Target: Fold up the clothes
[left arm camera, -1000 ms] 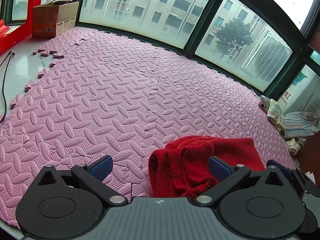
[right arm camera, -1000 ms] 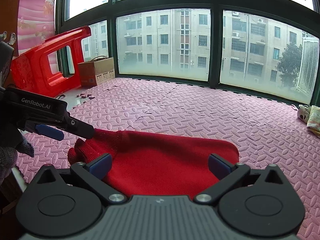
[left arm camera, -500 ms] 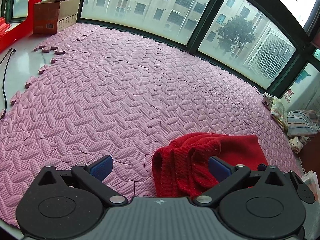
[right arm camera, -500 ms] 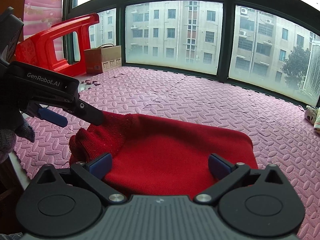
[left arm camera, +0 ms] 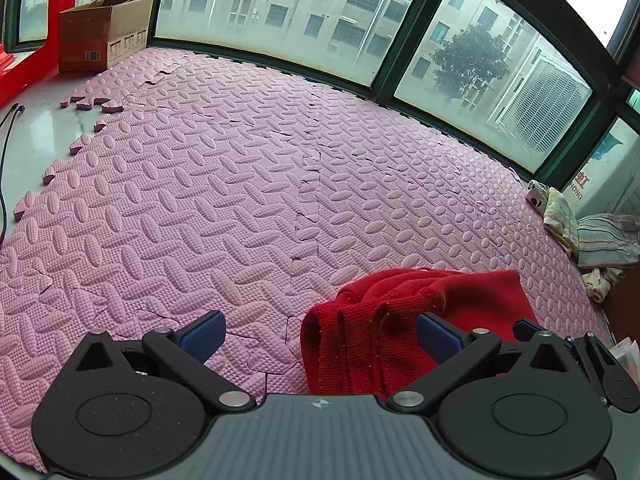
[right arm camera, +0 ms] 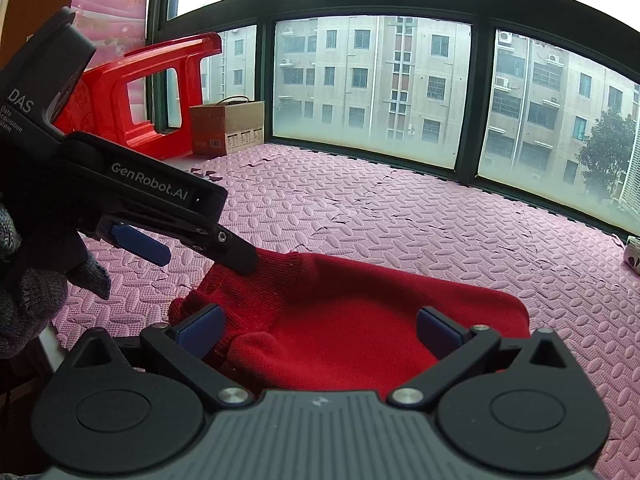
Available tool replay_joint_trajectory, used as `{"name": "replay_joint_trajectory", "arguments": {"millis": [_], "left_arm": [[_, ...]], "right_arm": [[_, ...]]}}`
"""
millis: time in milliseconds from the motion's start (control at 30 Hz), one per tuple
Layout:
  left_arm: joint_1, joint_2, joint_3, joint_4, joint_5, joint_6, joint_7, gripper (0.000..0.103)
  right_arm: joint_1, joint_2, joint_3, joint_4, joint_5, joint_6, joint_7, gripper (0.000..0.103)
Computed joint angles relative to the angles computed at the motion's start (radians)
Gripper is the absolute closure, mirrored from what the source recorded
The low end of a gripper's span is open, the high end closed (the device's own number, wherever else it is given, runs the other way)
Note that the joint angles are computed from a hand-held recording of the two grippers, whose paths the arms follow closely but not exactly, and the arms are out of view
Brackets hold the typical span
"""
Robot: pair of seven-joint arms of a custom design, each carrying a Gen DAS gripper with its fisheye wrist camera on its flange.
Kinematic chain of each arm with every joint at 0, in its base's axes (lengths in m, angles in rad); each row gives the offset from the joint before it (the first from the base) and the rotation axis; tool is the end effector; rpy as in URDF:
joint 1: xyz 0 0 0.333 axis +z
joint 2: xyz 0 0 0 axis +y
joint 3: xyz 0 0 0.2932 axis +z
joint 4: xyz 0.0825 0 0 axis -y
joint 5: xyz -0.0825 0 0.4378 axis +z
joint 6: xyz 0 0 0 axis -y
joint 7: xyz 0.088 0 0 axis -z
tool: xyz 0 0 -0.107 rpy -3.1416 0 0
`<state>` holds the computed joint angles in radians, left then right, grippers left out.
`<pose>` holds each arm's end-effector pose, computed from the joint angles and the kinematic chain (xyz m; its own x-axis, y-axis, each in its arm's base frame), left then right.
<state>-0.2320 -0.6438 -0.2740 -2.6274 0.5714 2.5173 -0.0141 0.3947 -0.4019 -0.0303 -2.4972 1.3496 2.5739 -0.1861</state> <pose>0.3990 -0.2225 0.4576 0.5250 -0.7933 0.3084 -0.5242 -0.5868 -0.6172 0.4752 0.1640 0.4213 0.8719 -0.4881 0.0398 -0.2237 -0.4691 -0.8543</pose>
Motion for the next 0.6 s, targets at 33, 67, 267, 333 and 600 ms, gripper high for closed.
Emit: {"name": "replay_joint_trajectory", "arguments": {"millis": [33,67,267,333,600], "left_arm": [[0.002,0.010,0.002,0.006,0.001,-0.002,0.007,0.000],[0.004,0.020,0.003,0.012,0.003,-0.005,0.015,0.000],[0.018,0.059,0.016,0.027,0.002,0.001,0.037,0.000],[0.022,0.065,0.020,0.026,0.000,0.009,0.040,0.000],[0.028,0.067,0.033,0.009,-0.021,0.052,0.039,0.000]], "right_arm": [[0.001,-0.001,0.001,-0.001,0.000,0.000,0.000,0.000],[0.002,-0.001,0.002,-0.002,0.000,0.000,0.000,0.000],[0.003,0.009,0.008,0.005,-0.024,-0.004,0.025,0.000],[0.003,0.012,0.010,0.005,-0.037,-0.005,0.040,0.000],[0.003,0.013,0.010,-0.002,-0.054,-0.007,0.060,0.000]]}}
